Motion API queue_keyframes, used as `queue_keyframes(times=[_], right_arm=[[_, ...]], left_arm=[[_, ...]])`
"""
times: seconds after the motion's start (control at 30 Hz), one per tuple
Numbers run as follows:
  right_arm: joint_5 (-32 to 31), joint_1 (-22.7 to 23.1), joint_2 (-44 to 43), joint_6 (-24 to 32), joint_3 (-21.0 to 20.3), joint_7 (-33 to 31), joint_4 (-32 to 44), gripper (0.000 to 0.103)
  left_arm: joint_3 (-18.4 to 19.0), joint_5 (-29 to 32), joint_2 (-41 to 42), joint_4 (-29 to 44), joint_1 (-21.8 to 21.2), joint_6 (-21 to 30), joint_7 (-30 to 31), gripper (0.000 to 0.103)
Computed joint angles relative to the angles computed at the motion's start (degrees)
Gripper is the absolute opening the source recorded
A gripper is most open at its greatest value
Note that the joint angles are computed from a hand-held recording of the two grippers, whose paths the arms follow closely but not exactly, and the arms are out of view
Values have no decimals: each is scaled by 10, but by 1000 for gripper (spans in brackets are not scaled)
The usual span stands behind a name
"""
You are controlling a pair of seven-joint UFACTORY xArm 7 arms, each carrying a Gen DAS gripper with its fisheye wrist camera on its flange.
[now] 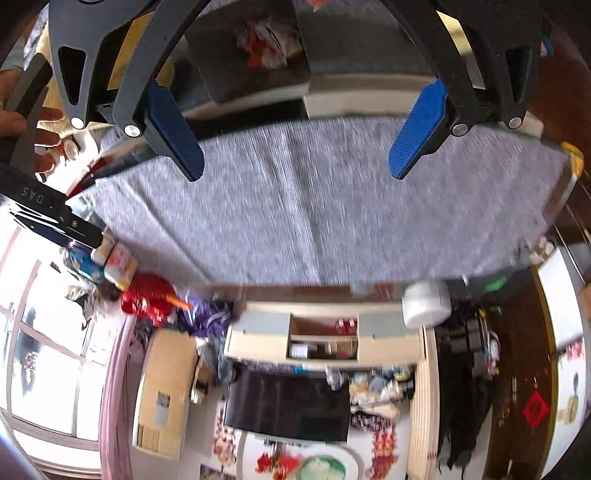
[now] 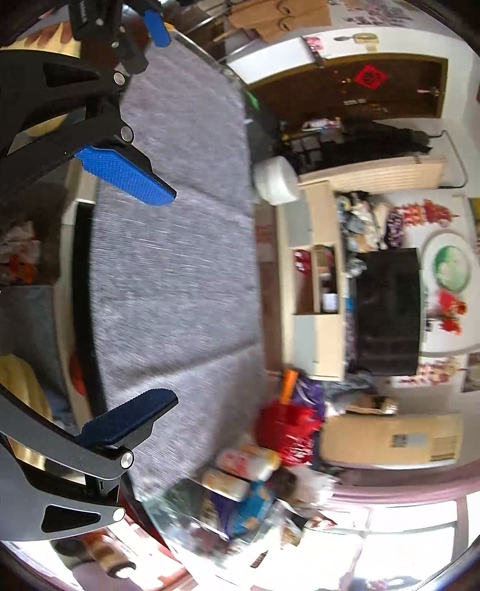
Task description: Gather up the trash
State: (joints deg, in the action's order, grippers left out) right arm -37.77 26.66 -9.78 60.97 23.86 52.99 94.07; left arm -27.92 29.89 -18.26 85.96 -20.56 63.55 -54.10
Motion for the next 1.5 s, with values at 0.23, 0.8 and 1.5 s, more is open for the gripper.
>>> queue_keyframes(times=[0.23,0.8,1.5], right_arm=[[-54,4,17,10,10,-7,65,100],[-121,12,0,36,36,42,87,100],[-110,-25,-30,30,65,52,62,100]], left_arm=[[-34,100,30,91,12,51,-8,95],[-83,225,37,150,6,121,-55,95],[-111,190,5,128,51,103,-51,95]])
